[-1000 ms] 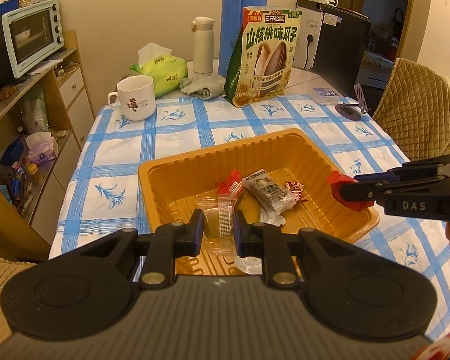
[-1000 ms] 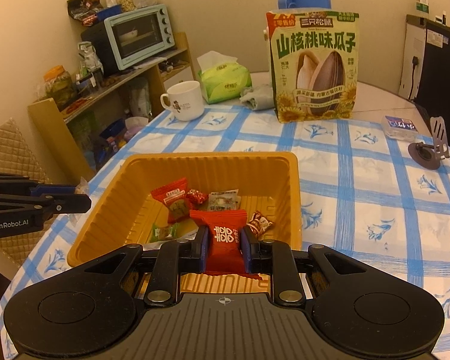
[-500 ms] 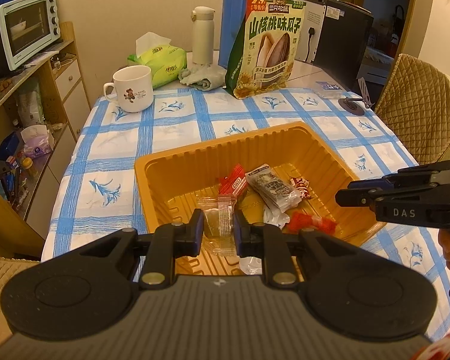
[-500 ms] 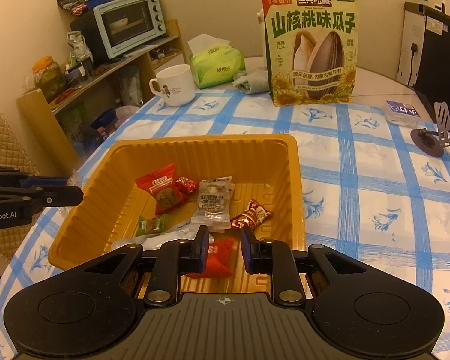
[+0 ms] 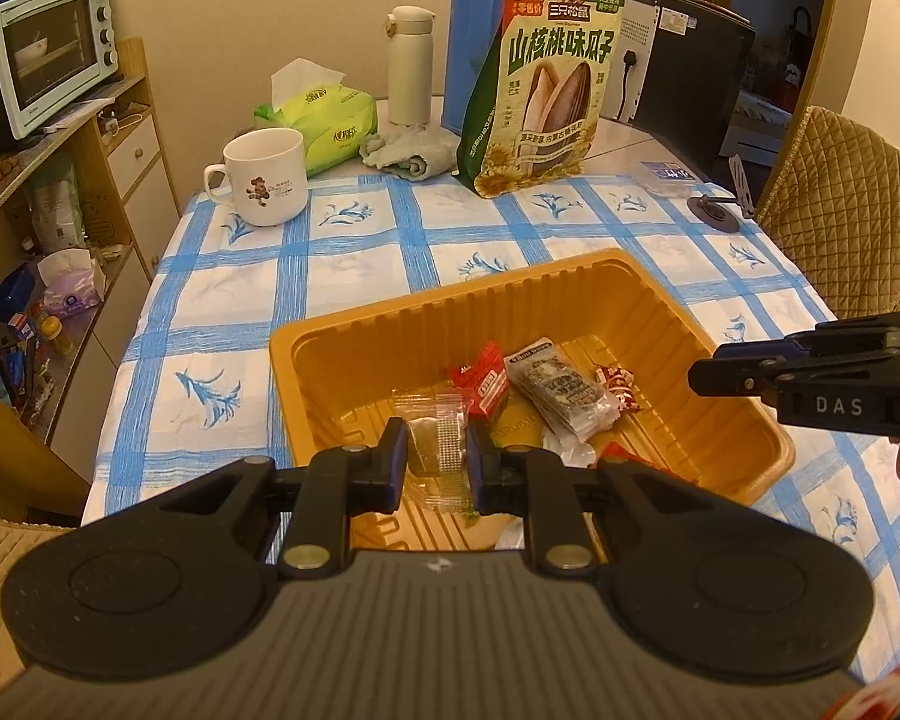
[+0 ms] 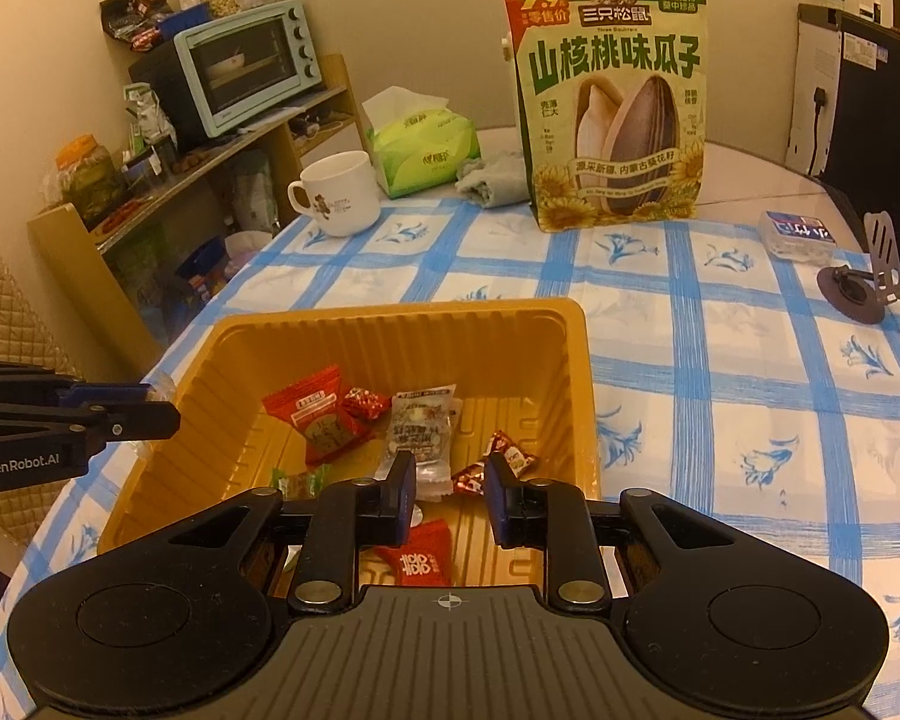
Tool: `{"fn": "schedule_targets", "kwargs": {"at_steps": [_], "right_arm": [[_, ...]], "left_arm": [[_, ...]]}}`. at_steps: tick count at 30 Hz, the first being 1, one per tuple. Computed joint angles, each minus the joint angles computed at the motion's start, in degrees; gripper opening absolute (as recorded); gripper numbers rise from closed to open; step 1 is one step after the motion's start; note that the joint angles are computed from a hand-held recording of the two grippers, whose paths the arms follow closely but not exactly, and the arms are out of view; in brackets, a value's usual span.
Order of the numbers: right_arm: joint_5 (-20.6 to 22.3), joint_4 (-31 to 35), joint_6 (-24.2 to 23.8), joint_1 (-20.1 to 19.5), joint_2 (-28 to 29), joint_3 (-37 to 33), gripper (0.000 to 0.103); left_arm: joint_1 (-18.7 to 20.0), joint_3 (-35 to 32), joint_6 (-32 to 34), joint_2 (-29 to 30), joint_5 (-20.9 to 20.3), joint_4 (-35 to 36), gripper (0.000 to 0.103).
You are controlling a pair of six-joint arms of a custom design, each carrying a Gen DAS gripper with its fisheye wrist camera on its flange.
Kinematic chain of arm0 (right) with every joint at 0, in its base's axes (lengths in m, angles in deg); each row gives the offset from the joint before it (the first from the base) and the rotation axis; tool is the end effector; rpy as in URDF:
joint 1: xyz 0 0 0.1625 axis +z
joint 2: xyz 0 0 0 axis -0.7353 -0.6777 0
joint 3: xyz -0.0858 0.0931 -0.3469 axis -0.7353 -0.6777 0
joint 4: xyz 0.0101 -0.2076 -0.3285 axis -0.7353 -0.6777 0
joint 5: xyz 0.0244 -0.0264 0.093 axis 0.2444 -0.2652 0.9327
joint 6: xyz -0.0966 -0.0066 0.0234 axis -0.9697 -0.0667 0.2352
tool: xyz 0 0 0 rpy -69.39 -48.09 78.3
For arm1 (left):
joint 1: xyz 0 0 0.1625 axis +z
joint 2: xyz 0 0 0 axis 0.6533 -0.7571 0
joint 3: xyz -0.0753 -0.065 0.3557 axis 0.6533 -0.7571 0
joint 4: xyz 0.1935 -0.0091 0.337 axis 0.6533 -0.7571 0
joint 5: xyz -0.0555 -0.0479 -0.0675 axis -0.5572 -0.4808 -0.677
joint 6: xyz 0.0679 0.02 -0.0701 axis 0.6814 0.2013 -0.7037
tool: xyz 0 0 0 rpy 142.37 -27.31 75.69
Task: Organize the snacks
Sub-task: 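Open the right tool to drop the red candy while the left tool releases the clear sweet, then move both tools back from the tray toward the last two candies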
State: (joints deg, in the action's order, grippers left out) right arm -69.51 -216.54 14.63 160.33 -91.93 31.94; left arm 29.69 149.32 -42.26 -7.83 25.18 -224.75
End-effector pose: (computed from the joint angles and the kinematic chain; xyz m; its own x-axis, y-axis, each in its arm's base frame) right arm 0.3561 -0.5863 -0.0382 -0.7635 -0.4725 0.4403 -0.6287 0.6996 -0.3396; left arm 0.0239 -0.5322 0.3612 -0.7449 0.0337 -0.6663 0.4715 0.7332 -0.4901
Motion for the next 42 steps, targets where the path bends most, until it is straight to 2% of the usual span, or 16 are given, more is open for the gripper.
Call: {"fn": "schedule_targets", "kwargs": {"at_steps": [7, 16, 21, 24, 26, 29, 34, 42], "right_arm": [[0.2, 0.2, 0.1, -0.1, 0.9, -1.6, 0.03], [0.0, -0.4, 0.4, -0.5, 1.3, -2.2, 0.04], [-0.2, -2.4, 0.4, -0.5, 1.3, -1.8, 0.059], [-0.4, -3.3, 0.6, -0.3, 1.1, -1.4, 0.066], [-0.2, -3.9, 0.8, -0.3, 0.9, -0.9, 0.069], [-0.3, -4.8, 1.0, -0.1, 0.5, -0.2, 0.076], [0.0, -6.4, 1.5, 0.3, -0.9, 1.8, 0.08], [0.8, -10.4, 2.3, 1.2, -4.6, 7.2, 0.086]], "left_arm": [[1.4, -3.2, 0.8, 3.1, -0.6, 0.3, 0.018], [2.9, -5.6, 1.4, 6.0, -0.9, 0.2, 0.02], [2.9, -5.2, 1.4, 5.9, -0.4, -0.7, 0.031], [2.6, -4.5, 1.0, 5.2, -0.1, -0.9, 0.037], [2.3, -3.8, 0.6, 4.4, 0.1, -1.1, 0.046], [1.5, -2.5, 0.1, 3.2, 0.5, -1.4, 0.053], [-0.4, -0.1, -1.0, 0.6, 1.5, -1.8, 0.062], [-4.9, 4.8, -4.0, -4.9, 4.0, -1.8, 0.07]]}}
